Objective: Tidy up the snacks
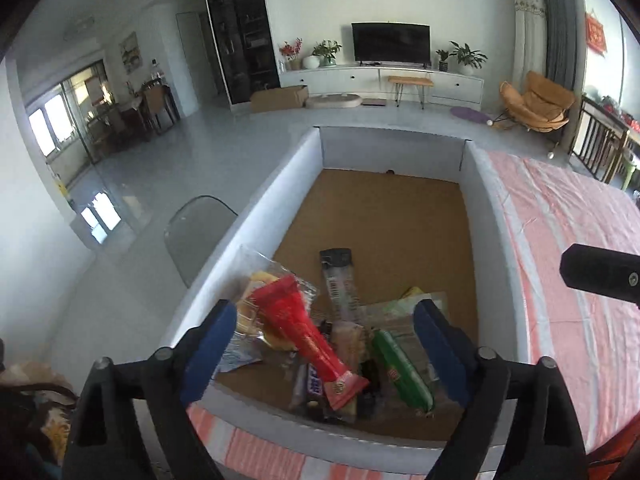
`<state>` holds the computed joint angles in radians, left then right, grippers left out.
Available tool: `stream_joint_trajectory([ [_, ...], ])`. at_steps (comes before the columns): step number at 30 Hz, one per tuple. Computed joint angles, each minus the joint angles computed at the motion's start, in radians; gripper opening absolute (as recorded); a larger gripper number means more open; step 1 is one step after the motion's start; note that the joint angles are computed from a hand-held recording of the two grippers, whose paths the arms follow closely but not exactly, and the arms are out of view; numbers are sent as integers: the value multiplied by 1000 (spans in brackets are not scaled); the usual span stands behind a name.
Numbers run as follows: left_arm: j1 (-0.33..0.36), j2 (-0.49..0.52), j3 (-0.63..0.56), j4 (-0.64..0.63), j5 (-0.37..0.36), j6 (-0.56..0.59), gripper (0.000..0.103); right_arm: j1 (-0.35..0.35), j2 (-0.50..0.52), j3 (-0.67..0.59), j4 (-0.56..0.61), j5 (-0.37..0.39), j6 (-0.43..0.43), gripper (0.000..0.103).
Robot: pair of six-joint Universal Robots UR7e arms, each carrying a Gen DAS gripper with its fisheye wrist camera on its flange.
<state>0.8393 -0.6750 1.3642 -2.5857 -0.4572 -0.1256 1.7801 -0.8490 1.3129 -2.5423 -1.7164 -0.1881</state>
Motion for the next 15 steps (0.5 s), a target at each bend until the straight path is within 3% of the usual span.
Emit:
stream_joint_trajectory([
  [3, -24, 27, -7, -4, 124, -39, 101, 27, 8, -12, -20, -133, -41, 68],
  [5, -29, 49, -19, -48, 166, -42, 102, 47, 4, 5, -57, -223, -64, 71],
  [7, -29, 44, -13, -54, 144, -55, 102, 71, 9, 16, -94, -303, -98, 72],
  [11, -27, -8, 3, 117, 86, -161, 102, 107, 38, 26, -164, -451, -166, 76],
  [15, -41, -30, 34, 87, 82, -168, 102, 116, 61, 13, -168, -492, -195, 76],
])
